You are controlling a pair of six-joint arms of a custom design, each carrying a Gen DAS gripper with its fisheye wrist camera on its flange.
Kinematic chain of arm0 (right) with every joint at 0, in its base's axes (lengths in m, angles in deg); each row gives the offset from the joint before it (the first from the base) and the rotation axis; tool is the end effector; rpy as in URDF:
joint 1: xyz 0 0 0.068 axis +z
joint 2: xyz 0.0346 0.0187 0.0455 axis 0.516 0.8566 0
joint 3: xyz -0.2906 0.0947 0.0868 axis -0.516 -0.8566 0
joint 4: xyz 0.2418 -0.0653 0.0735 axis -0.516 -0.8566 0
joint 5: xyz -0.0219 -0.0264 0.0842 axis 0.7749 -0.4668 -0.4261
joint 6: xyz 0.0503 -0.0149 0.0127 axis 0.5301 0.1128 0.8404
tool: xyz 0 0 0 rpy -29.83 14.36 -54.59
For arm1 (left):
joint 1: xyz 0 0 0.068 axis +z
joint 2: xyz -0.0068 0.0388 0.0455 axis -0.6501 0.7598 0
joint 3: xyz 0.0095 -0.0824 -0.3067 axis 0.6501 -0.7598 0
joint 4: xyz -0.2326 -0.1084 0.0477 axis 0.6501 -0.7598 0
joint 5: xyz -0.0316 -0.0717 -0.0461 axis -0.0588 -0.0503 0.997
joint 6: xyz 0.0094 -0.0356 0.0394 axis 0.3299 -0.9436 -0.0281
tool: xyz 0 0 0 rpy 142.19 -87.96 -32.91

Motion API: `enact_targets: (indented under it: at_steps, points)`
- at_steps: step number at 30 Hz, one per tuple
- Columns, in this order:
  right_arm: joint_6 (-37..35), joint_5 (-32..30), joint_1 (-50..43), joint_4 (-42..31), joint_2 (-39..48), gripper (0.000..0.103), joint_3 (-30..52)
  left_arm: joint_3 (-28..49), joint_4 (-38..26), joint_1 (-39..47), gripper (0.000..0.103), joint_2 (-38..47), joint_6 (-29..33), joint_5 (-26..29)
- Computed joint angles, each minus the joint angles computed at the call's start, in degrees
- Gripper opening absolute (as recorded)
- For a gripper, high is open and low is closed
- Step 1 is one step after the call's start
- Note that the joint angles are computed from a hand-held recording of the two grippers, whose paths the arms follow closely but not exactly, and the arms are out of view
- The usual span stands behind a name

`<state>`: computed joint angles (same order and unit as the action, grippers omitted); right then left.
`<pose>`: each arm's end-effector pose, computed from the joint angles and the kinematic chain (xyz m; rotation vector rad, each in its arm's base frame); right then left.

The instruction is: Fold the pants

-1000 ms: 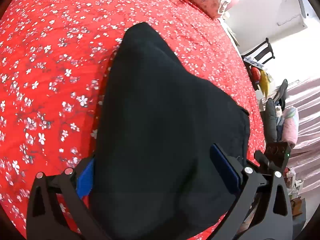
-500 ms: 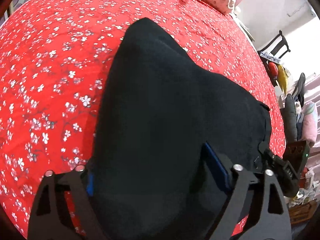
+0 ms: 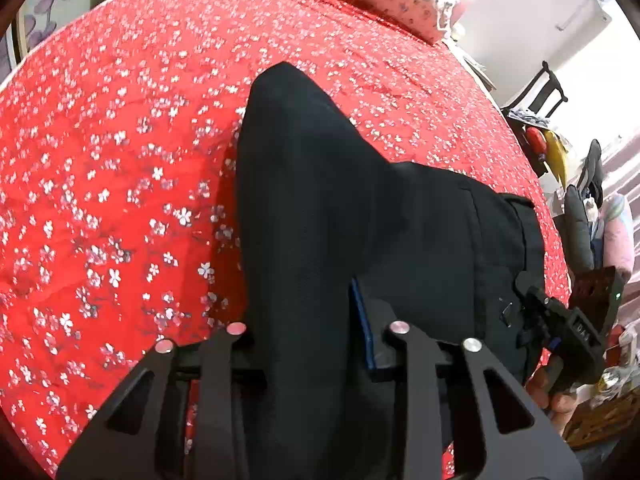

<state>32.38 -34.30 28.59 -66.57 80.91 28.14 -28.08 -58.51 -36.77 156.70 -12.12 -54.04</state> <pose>0.3183 0.0158 0.1975 -0.1832 2.3180 1.2522 0.2398 0.0068 0.2526 -0.3891 2.5742 -0.4178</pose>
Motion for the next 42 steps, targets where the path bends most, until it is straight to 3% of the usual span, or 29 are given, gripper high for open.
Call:
enact_targets:
  at_steps: [4,19,25,28,31,33,35,37,39,41,42]
  points:
    - [0.7,-0.7,0.1,1.1,-0.4,0.033,0.1,-0.3,0.7,-2.2,0.023,-2.1,-1.1,-1.8]
    - [10.0,-10.3,-4.5,10.2,2.6,0.031,-1.1,3.0,2.1,-9.9,0.020,-5.7,-4.4,-4.0]
    - [22.0,-14.0,-10.8,26.5,2.2,0.031,-4.6,4.5,8.6,-15.1,0.020,-2.4,-7.1,-4.6]
    - [27.6,-13.4,-13.9,36.3,2.1,0.031,-6.6,4.2,14.9,-17.0,0.020,0.7,-8.8,-4.5]
    - [30.2,-11.1,-15.4,41.5,2.8,0.030,-7.3,3.7,19.8,-18.6,0.020,4.6,-9.3,-5.7]
    - [29.4,-9.3,-15.7,39.6,4.7,0.030,-6.4,2.9,22.3,-18.2,0.021,8.0,-11.0,-5.3]
    - [21.7,-4.2,-14.2,28.3,5.3,0.030,-3.2,1.9,23.4,-18.2,0.022,10.8,-12.9,-7.3]
    - [15.3,3.1,-12.3,19.6,5.4,0.030,-0.9,0.2,25.5,-17.6,0.033,12.0,-14.1,-7.9]
    - [14.6,6.0,-11.7,17.8,5.4,0.032,-0.3,-1.3,26.5,-17.2,0.045,12.0,-15.8,-8.8]
    - [13.8,8.7,-11.5,14.2,4.9,0.047,0.9,-2.5,24.8,-16.9,0.064,10.2,-18.3,-11.5]
    - [13.4,11.9,-11.2,12.5,4.0,0.061,1.0,-3.2,24.1,-16.2,0.076,9.0,-19.0,-12.2]
